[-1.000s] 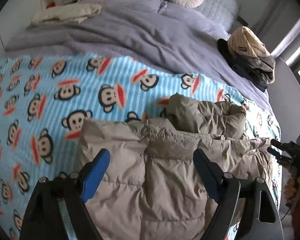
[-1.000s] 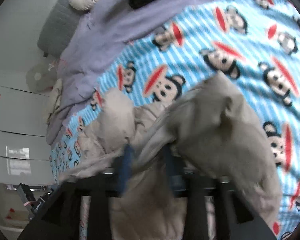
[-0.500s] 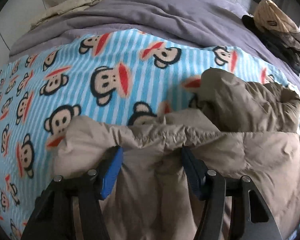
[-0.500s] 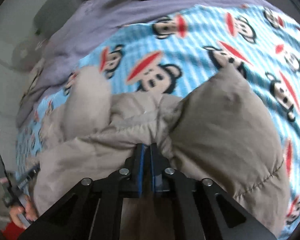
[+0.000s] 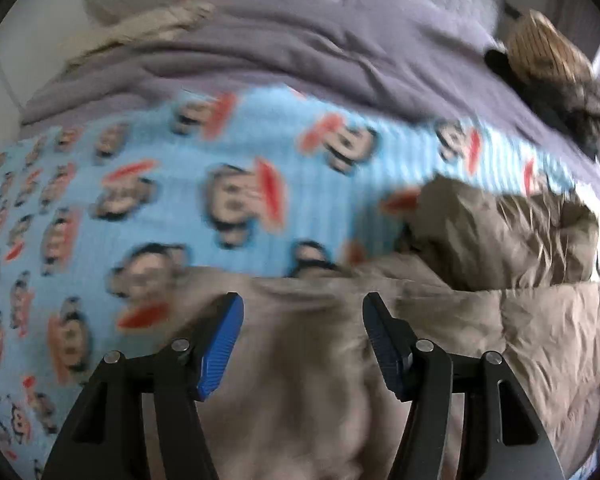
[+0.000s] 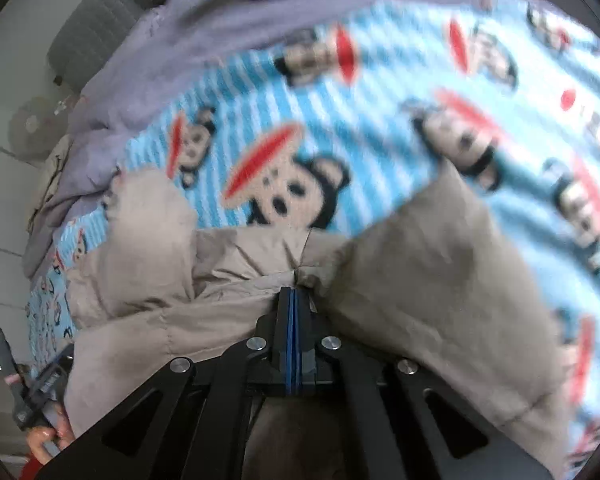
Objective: Fold large clothes
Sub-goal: 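Lift the hem with both tools and fold it over toward the collar, then open both tools and release the folded jacket onto the blanket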
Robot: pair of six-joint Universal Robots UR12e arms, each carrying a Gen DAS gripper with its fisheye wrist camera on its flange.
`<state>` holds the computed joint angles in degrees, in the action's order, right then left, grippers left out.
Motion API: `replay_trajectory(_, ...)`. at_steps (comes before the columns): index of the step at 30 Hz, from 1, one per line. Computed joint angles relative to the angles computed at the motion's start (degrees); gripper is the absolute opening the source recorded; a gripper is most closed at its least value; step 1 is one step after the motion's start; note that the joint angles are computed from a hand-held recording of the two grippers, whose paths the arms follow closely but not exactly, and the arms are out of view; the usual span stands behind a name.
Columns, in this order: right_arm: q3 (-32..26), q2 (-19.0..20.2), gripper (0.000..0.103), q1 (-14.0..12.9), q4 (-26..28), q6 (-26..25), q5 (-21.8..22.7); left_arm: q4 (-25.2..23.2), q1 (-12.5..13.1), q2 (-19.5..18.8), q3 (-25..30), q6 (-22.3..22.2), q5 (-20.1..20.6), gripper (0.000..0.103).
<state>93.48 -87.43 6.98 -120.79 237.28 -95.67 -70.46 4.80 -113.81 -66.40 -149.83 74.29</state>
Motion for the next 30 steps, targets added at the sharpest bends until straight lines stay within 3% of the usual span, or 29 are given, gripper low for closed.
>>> replay_trajectory(2,-0.37,-1.13,0.0,0.64,3.8,-1.7,-5.38,-1.82,1.13,-0.85,1.41,-1.78,0.4,0.064)
replay_trajectory(3,-0.04,-1.54,0.0,0.45,4.99,-1.88,-5.98,-2.61,1.23,-1.48,1.94,-1.84,1.62,0.064)
replay_trajectory(6,3.4,-3.05,0.0,-1.72,5.85,0.53,-1.92,-2.38,0.91,-2.69,1.53,-1.2,4.49,0.065)
replay_trajectory(7,4.81,-3.36,0.0,-2.35,4.3,1.74,-0.42,-1.64,0.7,-2.81,0.92,-1.83,5.07,0.073)
replay_trajectory(10,5.17,-2.57,0.0,-2.23,4.18,3.07,-1.6,-0.77,0.13,-3.62,0.79,-4.7,6.18,0.077)
replay_trajectory(16,0.66,-0.83,0.003,-1.61,11.29,-0.58,-2.91,-2.35,-0.03,-3.24,2.25,-5.14,8.55,0.077)
replay_trajectory(20,0.51,-2.56,0.003,-1.44,10.14,3.25,-1.64,-3.63,0.48,-2.29,3.36,-4.42,9.21,0.077)
replay_trajectory(25,1.14,-5.37,0.004,0.7,9.77,9.34,-1.51,-4.56,1.63,0.77,1.87,-2.7,9.41,0.077)
replay_trajectory(30,0.54,-7.03,0.004,5.59,11.81,14.74,-2.48,-9.25,2.93,4.61,-0.88,0.36,8.1,0.077)
